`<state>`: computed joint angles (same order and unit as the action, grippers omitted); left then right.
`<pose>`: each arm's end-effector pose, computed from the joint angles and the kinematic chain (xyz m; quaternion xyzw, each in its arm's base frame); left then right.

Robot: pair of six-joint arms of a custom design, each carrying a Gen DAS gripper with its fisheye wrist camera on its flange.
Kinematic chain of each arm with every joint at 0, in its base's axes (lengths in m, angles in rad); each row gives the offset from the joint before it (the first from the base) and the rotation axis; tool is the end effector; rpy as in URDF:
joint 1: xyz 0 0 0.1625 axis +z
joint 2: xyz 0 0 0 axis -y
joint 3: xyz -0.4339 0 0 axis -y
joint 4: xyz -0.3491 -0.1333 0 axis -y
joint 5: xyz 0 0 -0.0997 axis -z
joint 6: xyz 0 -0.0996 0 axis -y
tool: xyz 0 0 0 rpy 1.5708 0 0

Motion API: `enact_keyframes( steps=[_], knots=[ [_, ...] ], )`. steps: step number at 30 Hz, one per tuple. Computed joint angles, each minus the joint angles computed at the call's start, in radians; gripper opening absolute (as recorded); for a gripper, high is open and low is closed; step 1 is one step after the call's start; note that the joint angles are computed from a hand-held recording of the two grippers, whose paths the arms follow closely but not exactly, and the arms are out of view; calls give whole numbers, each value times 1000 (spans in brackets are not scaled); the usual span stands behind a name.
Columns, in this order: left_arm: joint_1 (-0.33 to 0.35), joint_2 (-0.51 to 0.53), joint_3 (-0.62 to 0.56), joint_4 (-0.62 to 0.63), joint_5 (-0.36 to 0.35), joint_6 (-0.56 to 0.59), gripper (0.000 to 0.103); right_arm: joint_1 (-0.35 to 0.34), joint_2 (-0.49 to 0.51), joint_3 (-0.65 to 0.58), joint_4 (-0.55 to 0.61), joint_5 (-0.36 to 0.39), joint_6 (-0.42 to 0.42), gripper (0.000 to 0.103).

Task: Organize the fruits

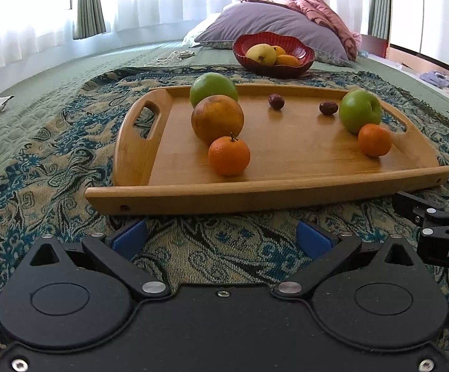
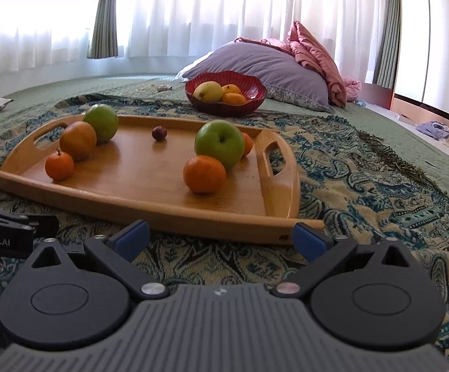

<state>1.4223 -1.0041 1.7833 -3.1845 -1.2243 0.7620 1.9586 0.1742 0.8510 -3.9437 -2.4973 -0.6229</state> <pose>0.0739 -0.6356 0.2942 0.3332 0.8395 -0.3330 0.2708 0.3102 -0.6174 -0.1271 0.0944 -0.7467 0.5134 0.4122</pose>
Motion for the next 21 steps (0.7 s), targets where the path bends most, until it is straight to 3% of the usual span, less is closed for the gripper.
enact_keyframes(
  steps=[14, 21],
  knots=[
    [-2, 17, -14, 2, 25, -47, 103, -10, -6, 11, 87, -18, 57, 103],
    [-5, 23, -19, 5, 37, -51, 103, -24, -60, 103, 135, 11, 182, 103]
  ],
)
